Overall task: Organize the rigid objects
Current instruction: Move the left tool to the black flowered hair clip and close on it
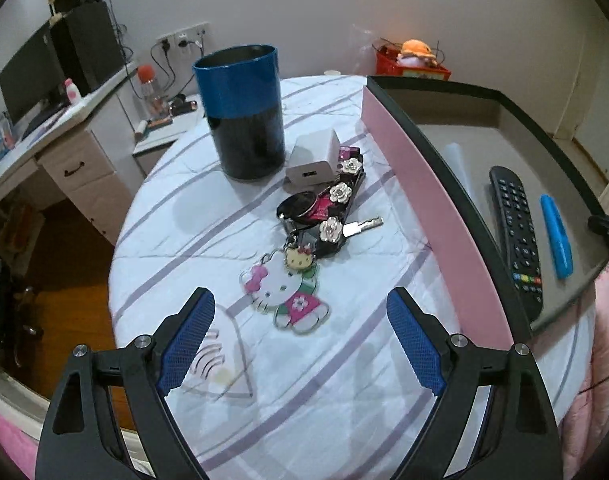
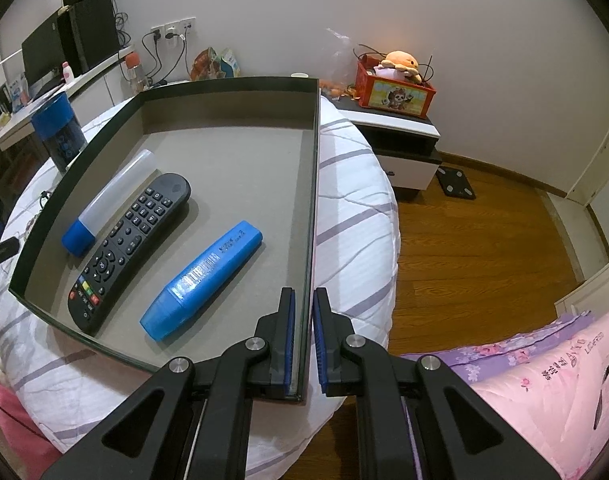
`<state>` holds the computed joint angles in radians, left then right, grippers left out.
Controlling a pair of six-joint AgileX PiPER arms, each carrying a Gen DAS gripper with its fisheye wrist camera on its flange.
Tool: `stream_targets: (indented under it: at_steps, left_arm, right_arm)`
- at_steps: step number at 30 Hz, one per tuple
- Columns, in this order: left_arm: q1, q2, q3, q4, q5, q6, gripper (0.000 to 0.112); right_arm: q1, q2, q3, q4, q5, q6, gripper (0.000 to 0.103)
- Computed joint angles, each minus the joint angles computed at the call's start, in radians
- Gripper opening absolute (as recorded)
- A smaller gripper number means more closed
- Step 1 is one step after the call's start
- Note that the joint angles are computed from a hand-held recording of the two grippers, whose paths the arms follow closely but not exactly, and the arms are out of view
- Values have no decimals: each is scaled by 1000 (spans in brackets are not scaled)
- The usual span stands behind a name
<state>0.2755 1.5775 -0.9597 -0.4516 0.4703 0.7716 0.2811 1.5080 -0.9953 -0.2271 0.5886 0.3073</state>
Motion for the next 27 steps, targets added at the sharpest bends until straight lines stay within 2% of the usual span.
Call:
stream_targets:
  at_steps: [2, 5, 7, 9, 11, 20, 22, 23, 25, 27]
  left_arm:
    - [-19, 18, -8, -3, -15, -6, 84]
    - [-50, 52, -39, 17, -19, -43, 73]
    - [-69, 70, -55, 41, -28, -75, 57]
    - [-81, 86, -75, 32, -21, -66, 56]
    - [-94, 91, -84, 49, -25, -80, 49]
    - [-119, 170, -172, 31, 41, -72, 44]
    - [-125, 184, -187, 36, 54, -82, 29]
    - [-131, 185, -187, 49, 45, -92, 28]
    - [-127, 197, -208, 28, 80, -78, 16]
    - [-135, 201, -210, 34, 78, -87, 16]
  right_arm:
    - [0, 1, -2, 5, 0, -3, 10]
    - [-3, 0, -1, 12, -1, -12, 10]
    - [-3, 2, -3, 12, 1, -15, 10]
    - [-3, 2, -4, 14, 1, -19, 10]
    - [-7, 1, -3, 28, -1, -27, 10]
    - [-10, 6, 6, 38, -11, -41, 10]
    - [-14, 6, 6, 46, -12, -51, 10]
    - [-17, 6, 6, 51, -11, -57, 10]
    - [-18, 6, 5, 54, -9, -64, 10]
    - [-20, 6, 3, 59, -8, -69, 10]
